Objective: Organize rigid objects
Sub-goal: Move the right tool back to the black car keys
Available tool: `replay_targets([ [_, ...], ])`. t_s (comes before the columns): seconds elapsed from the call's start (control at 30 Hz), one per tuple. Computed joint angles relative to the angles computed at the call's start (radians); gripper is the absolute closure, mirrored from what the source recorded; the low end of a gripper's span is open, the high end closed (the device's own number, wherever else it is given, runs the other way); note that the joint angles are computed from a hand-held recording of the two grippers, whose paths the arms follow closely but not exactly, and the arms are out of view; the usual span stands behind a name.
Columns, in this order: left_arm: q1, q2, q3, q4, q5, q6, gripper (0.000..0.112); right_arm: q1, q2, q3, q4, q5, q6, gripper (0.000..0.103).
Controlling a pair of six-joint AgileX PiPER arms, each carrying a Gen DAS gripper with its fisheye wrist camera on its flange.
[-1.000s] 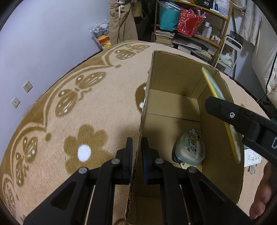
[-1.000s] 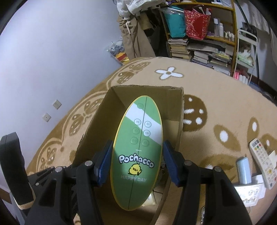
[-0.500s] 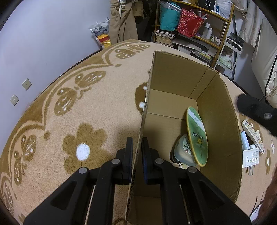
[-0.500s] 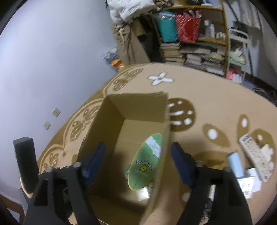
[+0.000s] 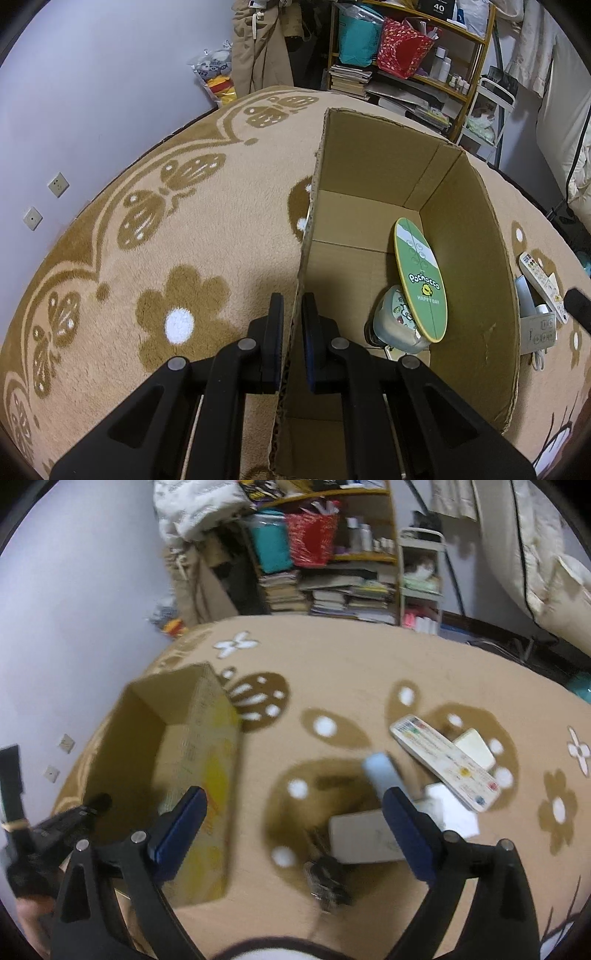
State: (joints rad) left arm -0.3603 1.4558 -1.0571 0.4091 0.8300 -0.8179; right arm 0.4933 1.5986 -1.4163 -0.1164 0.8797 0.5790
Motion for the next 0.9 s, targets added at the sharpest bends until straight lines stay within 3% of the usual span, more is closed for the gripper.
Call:
replay_targets([
  [0.3, -0.004, -0.002, 0.002, 0.008, 0.003, -0.008, 0.104, -0.052, -0.024, 0.172, 0.088, -0.022, -0.029, 0.002],
  [0.57, -0.004, -0.007, 0.002, 0.006, 0.001, -0.019, 0.104, -0.063, 0.005, 0.235, 0.144, -0.038, -0.054, 0.003],
  [0.77, 0.004, -0.009, 0.006, -0.004, -0.005, -0.011, 0.104, -0.046, 0.064, 0.238, 0.149, -0.023, -0.060, 0.025],
  [0.9, -0.003, -0.006, 0.005, 0.009, 0.002, -0.018, 0.104, 0.009, 0.091, 0.231, 0.037, -0.020, 0.050, 0.034],
])
